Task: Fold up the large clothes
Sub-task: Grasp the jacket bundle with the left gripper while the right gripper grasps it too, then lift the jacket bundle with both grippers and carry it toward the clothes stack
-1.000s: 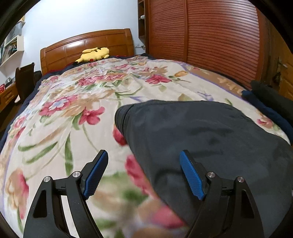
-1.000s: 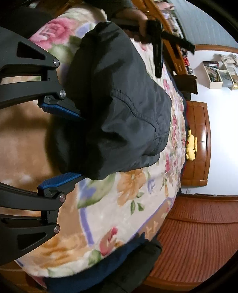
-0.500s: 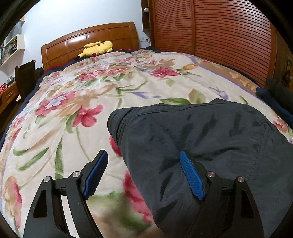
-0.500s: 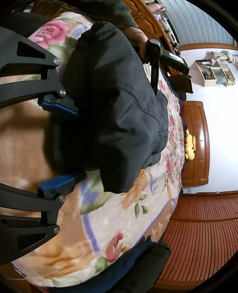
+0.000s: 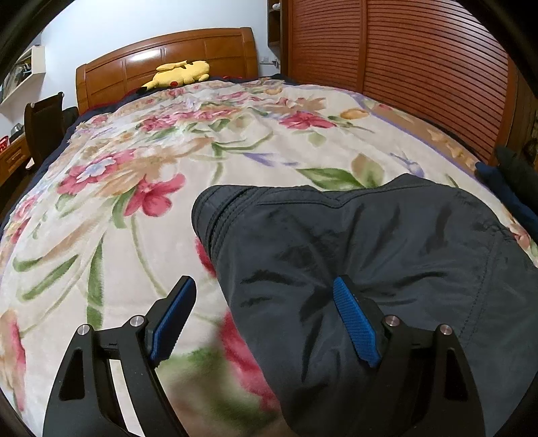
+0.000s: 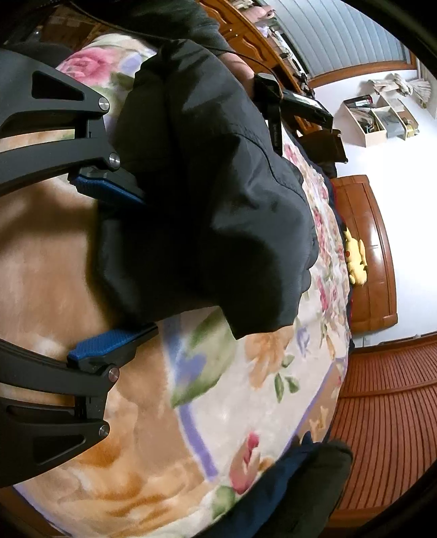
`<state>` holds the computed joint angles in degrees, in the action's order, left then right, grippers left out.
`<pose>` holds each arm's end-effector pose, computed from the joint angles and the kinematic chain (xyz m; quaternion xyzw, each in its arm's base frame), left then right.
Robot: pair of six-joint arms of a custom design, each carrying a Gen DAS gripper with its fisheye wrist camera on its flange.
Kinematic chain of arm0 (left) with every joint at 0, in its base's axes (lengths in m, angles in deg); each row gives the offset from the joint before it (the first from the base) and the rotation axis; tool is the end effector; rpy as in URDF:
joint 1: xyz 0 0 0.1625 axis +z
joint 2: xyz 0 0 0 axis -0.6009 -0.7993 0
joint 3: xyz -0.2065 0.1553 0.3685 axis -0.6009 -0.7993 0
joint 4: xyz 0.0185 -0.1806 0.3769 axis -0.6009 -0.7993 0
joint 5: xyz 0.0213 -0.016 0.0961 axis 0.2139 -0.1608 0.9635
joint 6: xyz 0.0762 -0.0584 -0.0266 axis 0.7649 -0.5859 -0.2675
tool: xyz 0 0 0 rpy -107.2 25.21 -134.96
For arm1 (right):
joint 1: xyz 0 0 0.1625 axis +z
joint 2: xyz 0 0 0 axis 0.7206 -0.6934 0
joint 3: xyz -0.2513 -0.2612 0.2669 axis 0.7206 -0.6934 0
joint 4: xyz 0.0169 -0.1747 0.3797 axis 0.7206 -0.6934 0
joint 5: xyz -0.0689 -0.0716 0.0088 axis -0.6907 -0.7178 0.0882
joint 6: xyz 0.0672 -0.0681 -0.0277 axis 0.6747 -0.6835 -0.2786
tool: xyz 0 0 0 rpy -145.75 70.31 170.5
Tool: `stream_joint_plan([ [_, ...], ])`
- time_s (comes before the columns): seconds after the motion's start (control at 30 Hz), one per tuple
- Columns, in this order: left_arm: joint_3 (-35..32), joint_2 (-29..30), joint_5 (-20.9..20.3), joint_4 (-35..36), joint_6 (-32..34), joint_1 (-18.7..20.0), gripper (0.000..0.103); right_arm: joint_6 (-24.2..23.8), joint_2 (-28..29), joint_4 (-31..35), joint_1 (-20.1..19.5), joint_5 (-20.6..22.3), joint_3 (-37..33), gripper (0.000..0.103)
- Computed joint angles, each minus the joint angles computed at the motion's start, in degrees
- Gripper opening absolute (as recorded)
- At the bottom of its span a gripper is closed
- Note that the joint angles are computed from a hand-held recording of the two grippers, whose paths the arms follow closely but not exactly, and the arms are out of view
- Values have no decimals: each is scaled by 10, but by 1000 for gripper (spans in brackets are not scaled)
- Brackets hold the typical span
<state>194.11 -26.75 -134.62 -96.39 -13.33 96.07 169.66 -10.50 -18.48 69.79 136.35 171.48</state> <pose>-0.0254 -0.4391 0.2655 0.2248 0.8609 -0.3277 0.3176 0.2096 -0.2410 -0.0361 0.2372 -0.8731 0.3692 0.2123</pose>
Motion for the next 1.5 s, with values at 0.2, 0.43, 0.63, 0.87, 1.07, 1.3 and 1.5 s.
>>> stream_joint_plan([
  [0.2,-22,-22,-70,72,-30,26,62,21,7,13,9,7,-12,68],
  [0.43,-16,-28,-29,115,-53,-12,23,24,0,29,-13,-55,-6,40],
  [0.63,10,-61,32,123,-74,-67,13,-3,-9,-6,-15,-75,13,13],
  [0.87,26,-137,70,201,-108,-143,12,-31,-33,-78,17,-76,46,10],
  [1.07,30,-158,100,254,-138,-211,11,-53,-48,-85,28,-62,46,8],
  [1.3,8,-108,90,207,-147,-233,11,-86,-103,-75,45,-6,48,6],
  [1.5,-57,6,44,110,-110,-257,11,-145,-218,-32,84,82,55,6],
])
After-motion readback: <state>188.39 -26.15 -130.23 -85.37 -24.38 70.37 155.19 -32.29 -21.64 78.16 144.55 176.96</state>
